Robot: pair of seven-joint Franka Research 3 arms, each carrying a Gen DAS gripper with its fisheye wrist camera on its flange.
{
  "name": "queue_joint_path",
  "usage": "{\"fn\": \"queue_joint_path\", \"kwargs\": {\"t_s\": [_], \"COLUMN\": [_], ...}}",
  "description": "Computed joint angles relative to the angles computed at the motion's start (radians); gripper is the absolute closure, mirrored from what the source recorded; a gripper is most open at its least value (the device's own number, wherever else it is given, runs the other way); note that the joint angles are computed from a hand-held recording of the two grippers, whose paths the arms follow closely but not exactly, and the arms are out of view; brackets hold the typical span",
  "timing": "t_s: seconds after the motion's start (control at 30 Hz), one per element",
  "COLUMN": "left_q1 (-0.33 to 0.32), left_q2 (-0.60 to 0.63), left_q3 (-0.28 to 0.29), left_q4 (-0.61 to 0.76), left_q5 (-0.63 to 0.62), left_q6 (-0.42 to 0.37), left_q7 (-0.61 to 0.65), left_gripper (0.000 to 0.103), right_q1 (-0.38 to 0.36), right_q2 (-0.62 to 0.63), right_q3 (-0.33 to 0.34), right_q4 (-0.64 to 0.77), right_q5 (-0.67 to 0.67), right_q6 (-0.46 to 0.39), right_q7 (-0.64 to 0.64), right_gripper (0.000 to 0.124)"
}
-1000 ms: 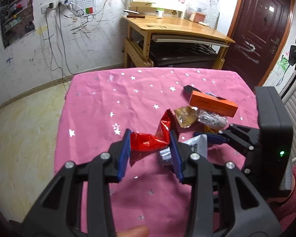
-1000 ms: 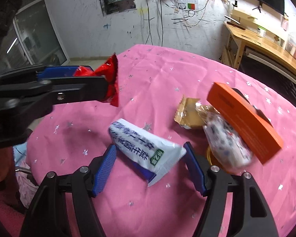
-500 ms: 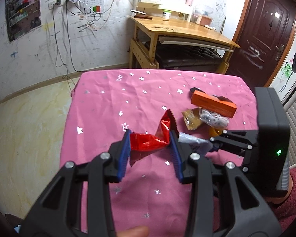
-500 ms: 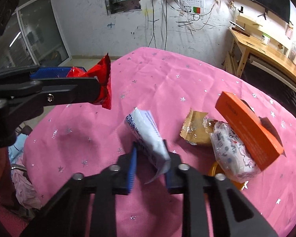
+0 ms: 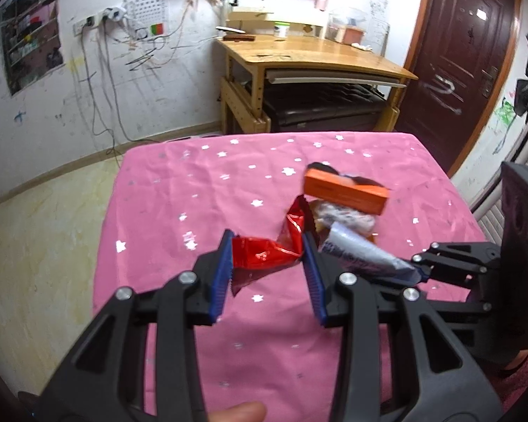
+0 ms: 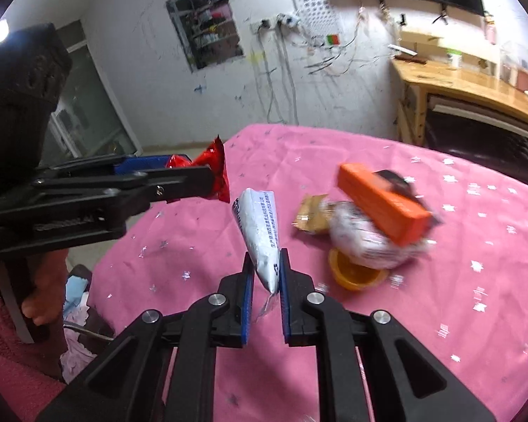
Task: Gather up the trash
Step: 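Carry wrapper and toothpaste tube to the yellow bin and open both tools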
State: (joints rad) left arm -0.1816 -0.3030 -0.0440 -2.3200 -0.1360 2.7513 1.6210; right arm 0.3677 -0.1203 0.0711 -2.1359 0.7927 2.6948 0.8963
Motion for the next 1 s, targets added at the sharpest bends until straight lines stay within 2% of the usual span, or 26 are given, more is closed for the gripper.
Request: {"fn": "queue_joint_path", "kwargs": {"t_s": [0.2, 0.47, 0.67, 1.0], "left_q1": [-0.036, -0.132, -0.166, -0.207], "left_q2": [0.027, 0.131, 0.219, 0.362], "left_q3": [-0.046, -0.107, -0.168, -0.267], "left_q4": [0.043, 0.163, 0.261, 0.412], "left_q5": [0.017, -0.035, -0.061, -0.031], "left_q6": [-0.003, -0.012, -0.031, -0.096], "left_q7": [-0.018, 0.047, 0.098, 0.136], "left_gripper": [0.067, 0.067, 0.067, 0.067], "right_q1": [-0.027, -0.091, -0.184, -0.355], "right_q2": [-0.128, -0.328, -0.462, -0.618], "right_q3": [-0.047, -0.122, -0.150, -0.183], "right_q4": [-0.127, -0.334, -0.459, -0.616], "right_q5": [0.036, -0.004, -0.103, -0.252], "right_q6": [0.059, 0.139, 0.183, 0.193], "right_q7": [-0.015, 0.059, 0.163, 0.302], "right_gripper": [0.117, 0.117, 0.117, 0.116]}}
